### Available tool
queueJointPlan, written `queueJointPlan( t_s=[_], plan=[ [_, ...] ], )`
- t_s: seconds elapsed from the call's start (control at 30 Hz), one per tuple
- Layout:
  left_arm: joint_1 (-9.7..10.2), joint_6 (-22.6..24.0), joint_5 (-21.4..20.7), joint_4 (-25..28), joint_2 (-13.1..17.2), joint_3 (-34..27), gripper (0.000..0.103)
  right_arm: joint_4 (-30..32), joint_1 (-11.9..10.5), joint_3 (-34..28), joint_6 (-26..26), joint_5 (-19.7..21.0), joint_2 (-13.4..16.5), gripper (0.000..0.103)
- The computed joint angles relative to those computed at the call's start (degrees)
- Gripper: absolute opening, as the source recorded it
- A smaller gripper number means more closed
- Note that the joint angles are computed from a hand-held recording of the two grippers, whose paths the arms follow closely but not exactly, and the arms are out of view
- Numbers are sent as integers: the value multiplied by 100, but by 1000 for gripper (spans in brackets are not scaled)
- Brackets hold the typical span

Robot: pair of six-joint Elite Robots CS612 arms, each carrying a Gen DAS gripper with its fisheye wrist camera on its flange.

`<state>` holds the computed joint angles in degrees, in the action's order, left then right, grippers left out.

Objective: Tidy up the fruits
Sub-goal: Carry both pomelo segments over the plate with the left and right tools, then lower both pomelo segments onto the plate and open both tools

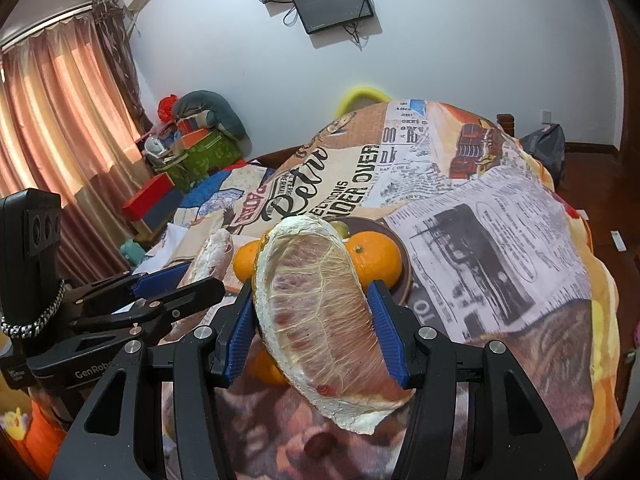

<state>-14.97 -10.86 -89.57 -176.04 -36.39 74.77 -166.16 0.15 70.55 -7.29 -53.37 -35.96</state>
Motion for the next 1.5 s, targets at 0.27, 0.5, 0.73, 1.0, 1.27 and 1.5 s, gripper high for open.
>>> queueJointPlan(
  t_s=[0.27,0.5,0.73,1.0,1.27,1.5],
  plan=[
    [88,-70,-76,289,304,-483,44,421,79,-469,25,19,289,51],
    [150,-142,-116,447,535,-847,44,858,119,-878,110,86,524,51],
    [191,-154,-167,598,721,-1145,44,1024,141,-1124,216,138,661,51],
    [235,-219,-262,723,857,-1410,44,1033,150,-1345,404,241,785,53],
    [243,-224,-281,760,892,-1478,45,841,138,-1370,417,279,783,53],
    [223,-183,-163,618,785,-1332,45,657,108,-1210,382,176,688,53]
  ],
)
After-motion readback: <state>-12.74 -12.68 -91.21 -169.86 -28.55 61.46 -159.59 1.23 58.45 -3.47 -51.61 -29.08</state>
